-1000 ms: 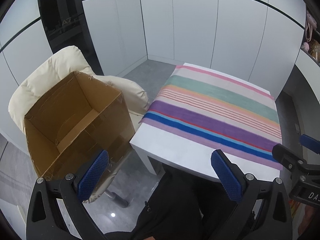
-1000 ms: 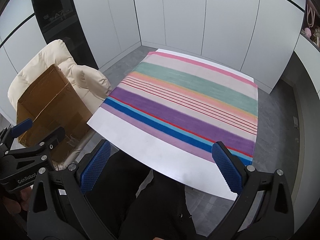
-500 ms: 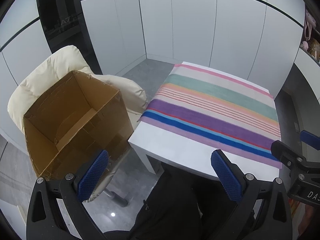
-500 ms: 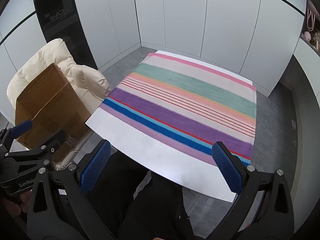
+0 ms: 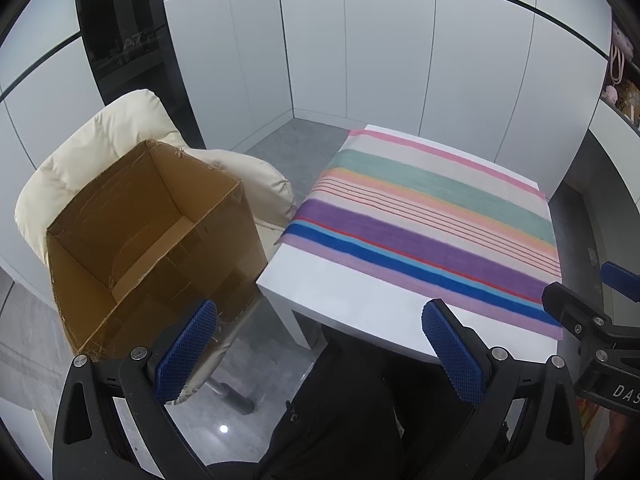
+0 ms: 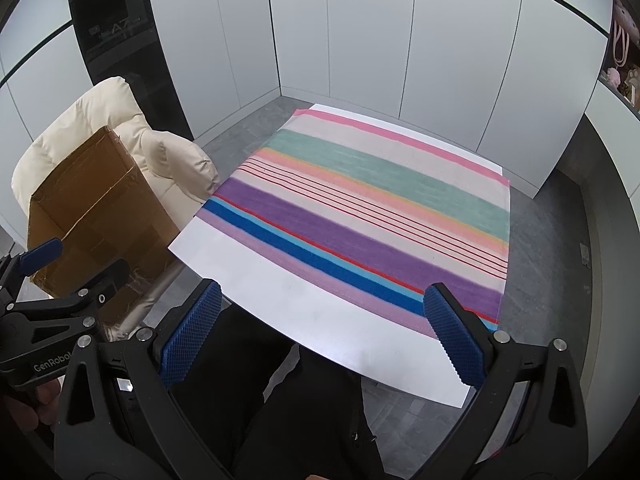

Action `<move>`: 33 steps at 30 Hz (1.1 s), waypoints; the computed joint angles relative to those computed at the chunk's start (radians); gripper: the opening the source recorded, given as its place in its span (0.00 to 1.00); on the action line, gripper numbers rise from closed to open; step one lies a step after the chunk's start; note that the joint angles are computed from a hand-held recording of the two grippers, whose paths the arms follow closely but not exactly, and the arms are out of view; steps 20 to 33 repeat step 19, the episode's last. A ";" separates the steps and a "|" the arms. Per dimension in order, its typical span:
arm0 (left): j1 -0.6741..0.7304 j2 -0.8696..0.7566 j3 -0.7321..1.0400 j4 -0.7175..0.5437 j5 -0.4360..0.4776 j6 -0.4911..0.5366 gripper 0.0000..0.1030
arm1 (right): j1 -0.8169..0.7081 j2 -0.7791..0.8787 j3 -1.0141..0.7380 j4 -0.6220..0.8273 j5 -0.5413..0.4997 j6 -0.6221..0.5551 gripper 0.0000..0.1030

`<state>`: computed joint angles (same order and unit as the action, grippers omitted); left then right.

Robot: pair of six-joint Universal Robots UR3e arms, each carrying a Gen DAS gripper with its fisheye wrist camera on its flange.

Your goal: Organize objects

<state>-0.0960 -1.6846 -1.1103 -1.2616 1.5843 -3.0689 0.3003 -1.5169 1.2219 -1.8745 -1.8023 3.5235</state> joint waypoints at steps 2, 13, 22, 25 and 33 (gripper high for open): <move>0.002 -0.003 0.004 -0.007 -0.004 -0.001 1.00 | 0.000 0.001 -0.002 0.000 -0.001 -0.002 0.99; 0.008 -0.001 0.005 -0.016 -0.010 0.005 1.00 | 0.000 0.004 -0.009 0.005 -0.001 -0.002 0.99; 0.014 0.004 -0.001 -0.014 -0.019 0.011 1.00 | 0.001 0.005 -0.009 0.005 -0.002 -0.002 0.99; 0.014 0.004 -0.001 -0.014 -0.019 0.011 1.00 | 0.001 0.005 -0.009 0.005 -0.002 -0.002 0.99; 0.014 0.004 -0.001 -0.014 -0.019 0.011 1.00 | 0.001 0.005 -0.009 0.005 -0.002 -0.002 0.99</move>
